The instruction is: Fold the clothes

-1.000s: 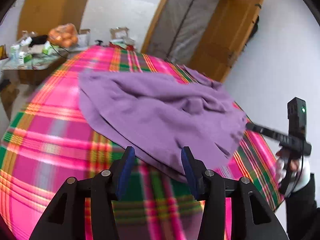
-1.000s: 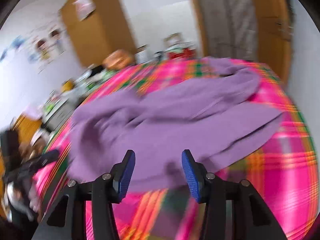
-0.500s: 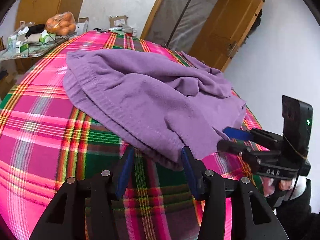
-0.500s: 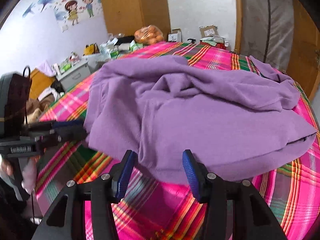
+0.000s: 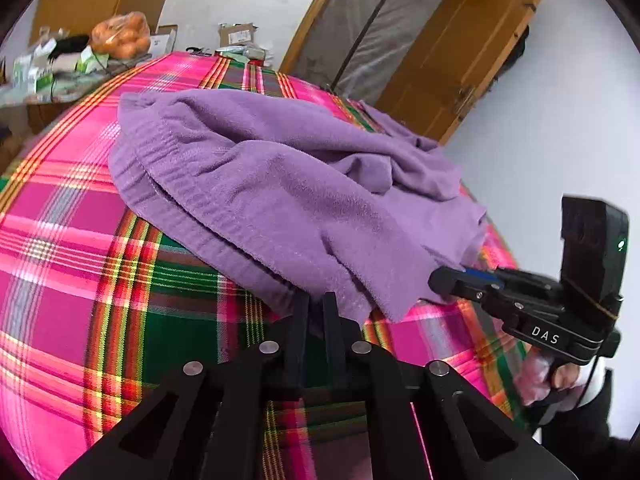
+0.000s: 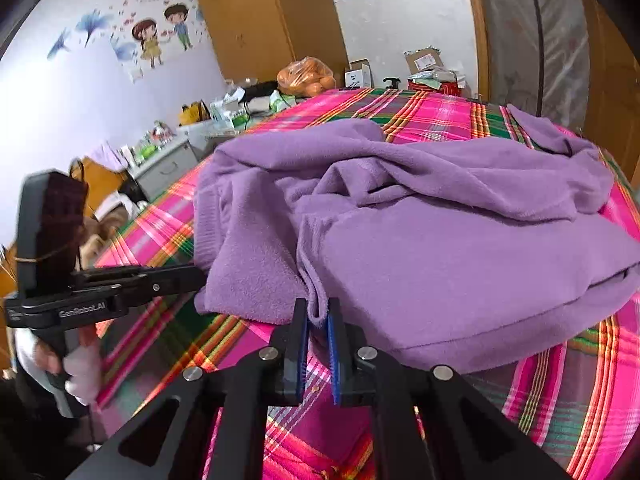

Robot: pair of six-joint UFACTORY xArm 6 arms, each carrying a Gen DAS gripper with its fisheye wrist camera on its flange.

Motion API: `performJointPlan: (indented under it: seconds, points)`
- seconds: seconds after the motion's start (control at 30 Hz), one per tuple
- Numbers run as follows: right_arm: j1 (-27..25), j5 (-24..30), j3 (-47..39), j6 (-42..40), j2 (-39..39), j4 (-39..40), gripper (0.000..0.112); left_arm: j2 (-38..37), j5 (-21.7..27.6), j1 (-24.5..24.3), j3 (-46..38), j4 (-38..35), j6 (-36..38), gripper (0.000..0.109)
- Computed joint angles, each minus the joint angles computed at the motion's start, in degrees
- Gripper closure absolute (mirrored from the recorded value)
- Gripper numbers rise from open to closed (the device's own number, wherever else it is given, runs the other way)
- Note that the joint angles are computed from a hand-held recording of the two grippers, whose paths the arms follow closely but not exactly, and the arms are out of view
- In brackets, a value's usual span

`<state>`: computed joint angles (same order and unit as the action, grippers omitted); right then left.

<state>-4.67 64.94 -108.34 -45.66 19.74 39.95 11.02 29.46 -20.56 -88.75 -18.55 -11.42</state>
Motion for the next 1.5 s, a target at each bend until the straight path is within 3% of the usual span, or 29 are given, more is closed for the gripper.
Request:
performJointPlan:
  seconds: [0.07, 0.17, 0.23, 0.27, 0.37, 0.47, 0.57, 0.63, 0.7, 1.0, 1.3, 1.37, 1.5]
  points:
    - [-0.9, 1.2, -1.8, 1.2, 1.2, 0.9, 0.101, -0.2, -0.7, 0.0, 0.3, -1.5, 0.7, 0.104]
    - [-1.4, 1.0, -2.1, 2.4, 1.5, 0.5, 0.084, -0.5, -1.4, -0.2, 0.9, -3.4, 1.9, 0.104]
    - [-1.1, 0.3, -1.5, 2.1, 1.2, -0.6, 0.084, -0.6, -1.0, -0.1, 1.0, -5.4, 2.7, 0.104]
    - [-0.8, -0.1, -1.0, 1.7, 0.9, -1.1, 0.084, -0.5, -0.6, -0.1, 0.8, -5.8, 2.8, 0.102]
    - [0.3, -2.4, 1.5, 0.8, -0.5, -3.2, 0.105, 0.1, 0.7, -0.2, -0.1, -6.4, 2.8, 0.090]
    - [0.7, -3.2, 2.3, 0.9, -0.7, -3.4, 0.107, 0.2, 1.0, -0.3, -0.5, -8.5, 4.0, 0.080]
    - [0.1, -4.4, 2.5, 0.9, -1.1, -1.9, 0.107, 0.8, 1.2, -0.3, -1.1, -8.2, 3.5, 0.079]
    - [-0.6, -5.5, 2.4, 1.2, -1.4, -0.5, 0.107, 1.4, 1.4, -0.3, -1.8, -7.0, 2.4, 0.083]
    - [-1.6, -7.6, 2.0, 1.9, -1.7, 0.4, 0.107, 1.8, 1.5, -0.3, -2.4, -5.2, 1.1, 0.101]
    - [-10.1, -22.6, -4.8, 19.1, 0.3, -5.0, 0.107, -5.0, -3.8, 1.4, 5.0, -8.5, 3.3, 0.104]
    - [-15.9, -33.9, -7.1, 30.3, -0.4, -11.2, 0.107, -15.0, -9.6, 6.0, 12.8, -1.5, -3.2, 0.108]
    - [-16.6, -35.0, -8.6, 34.4, 0.1, -15.7, 0.107, -15.3, -9.9, 6.3, 12.9, 2.2, -5.9, 0.109]
    - [-18.4, -31.3, -14.7, 45.3, 4.0, -28.1, 0.105, -15.7, -8.4, 6.2, 13.6, -0.3, -2.8, 0.109]
